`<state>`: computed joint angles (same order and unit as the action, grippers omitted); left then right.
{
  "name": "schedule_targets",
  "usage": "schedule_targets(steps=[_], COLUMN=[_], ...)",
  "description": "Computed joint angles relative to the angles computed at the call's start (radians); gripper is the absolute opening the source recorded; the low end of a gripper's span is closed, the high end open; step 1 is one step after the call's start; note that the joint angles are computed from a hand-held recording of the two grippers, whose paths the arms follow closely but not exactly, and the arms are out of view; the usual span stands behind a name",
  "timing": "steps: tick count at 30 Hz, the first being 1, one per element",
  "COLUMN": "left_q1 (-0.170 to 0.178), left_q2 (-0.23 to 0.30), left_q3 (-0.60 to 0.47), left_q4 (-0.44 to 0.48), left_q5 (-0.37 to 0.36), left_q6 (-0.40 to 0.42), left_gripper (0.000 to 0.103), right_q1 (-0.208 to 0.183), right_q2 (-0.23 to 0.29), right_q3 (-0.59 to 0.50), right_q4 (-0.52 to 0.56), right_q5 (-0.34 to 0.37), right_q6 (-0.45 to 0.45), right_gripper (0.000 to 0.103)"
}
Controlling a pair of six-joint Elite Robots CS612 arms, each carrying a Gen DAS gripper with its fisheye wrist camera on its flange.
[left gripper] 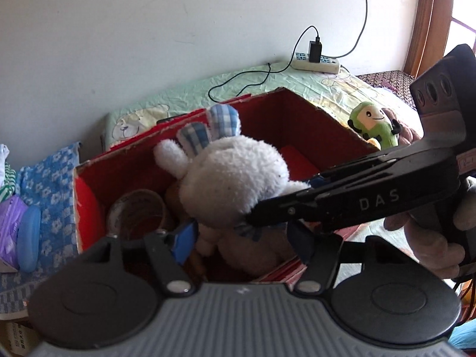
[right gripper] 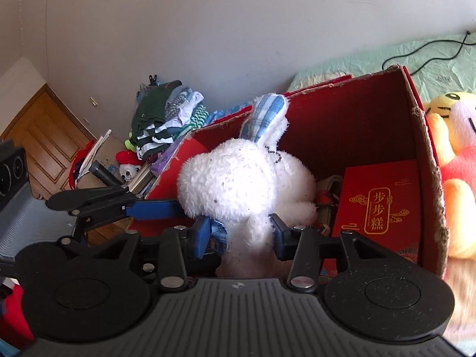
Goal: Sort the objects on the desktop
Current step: 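Carry the plaid-eared bunny over the red cardboard box, then lower the bunny into the box and open the right gripper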
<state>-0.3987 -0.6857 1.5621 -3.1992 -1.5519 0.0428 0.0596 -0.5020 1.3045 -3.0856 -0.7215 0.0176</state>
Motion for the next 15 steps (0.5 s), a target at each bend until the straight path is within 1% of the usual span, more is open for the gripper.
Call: schedule_targets(steps=[2, 3, 4, 5, 6, 8, 10, 11, 12, 14, 15], left_q1=[0.006, 0.008, 0.012, 0.015, 0.018, 0.023, 0.024, 0.023, 0.022, 0.021, 0.021], left_q2=[-0.005, -0.007, -0.01, -0.012, -0.012, -0.01, 0.0, 0.003, 0.006, 0.014, 0.018], left_q3=[0.01, 0.013, 0.02, 0.022, 0.023, 0.015, -0.007, -0.012, -0.018, -0.032, -0.039], left_q4=[-0.018, -0.026, -0.038, -0.047, -0.055, -0.059, -0.047, -0.041, -0.036, -0.022, -0.011], left_q5=[-0.012, -0.017, -0.024, -0.032, -0.041, -0.06, -0.071, -0.073, -0.077, -0.094, -0.097], left_q6=[-0.002, -0.005, -0.009, -0.015, -0.024, -0.042, -0.054, -0.055, -0.055, -0.052, -0.05], left_gripper=[0.076, 0.077, 0.079, 0.08, 0.081, 0.08, 0.077, 0.075, 0.074, 0.074, 0.074], right_q1=[-0.004, -0.009, -0.014, -0.019, -0.022, -0.025, -0.023, -0.023, -0.024, -0.026, -0.027], right_q2=[-0.016, -0.018, -0.018, -0.016, -0.004, 0.013, 0.027, 0.032, 0.038, 0.05, 0.05], right_q3=[0.024, 0.036, 0.042, 0.043, 0.033, 0.011, -0.013, -0.021, -0.028, -0.04, -0.038], right_q4=[-0.018, -0.055, -0.094, -0.128, -0.169, -0.206, -0.186, -0.18, -0.164, -0.136, -0.133], right_q5=[-0.01, -0.003, 0.005, 0.017, 0.027, 0.025, 0.022, 0.019, 0.026, 0.067, 0.083], right_q6=[0.001, 0.023, 0.06, 0.1, 0.164, 0.276, 0.344, 0.364, 0.38, 0.418, 0.419], right_gripper=[0.055, 0.061, 0.065, 0.066, 0.066, 0.063, 0.048, 0.045, 0.045, 0.045, 0.044])
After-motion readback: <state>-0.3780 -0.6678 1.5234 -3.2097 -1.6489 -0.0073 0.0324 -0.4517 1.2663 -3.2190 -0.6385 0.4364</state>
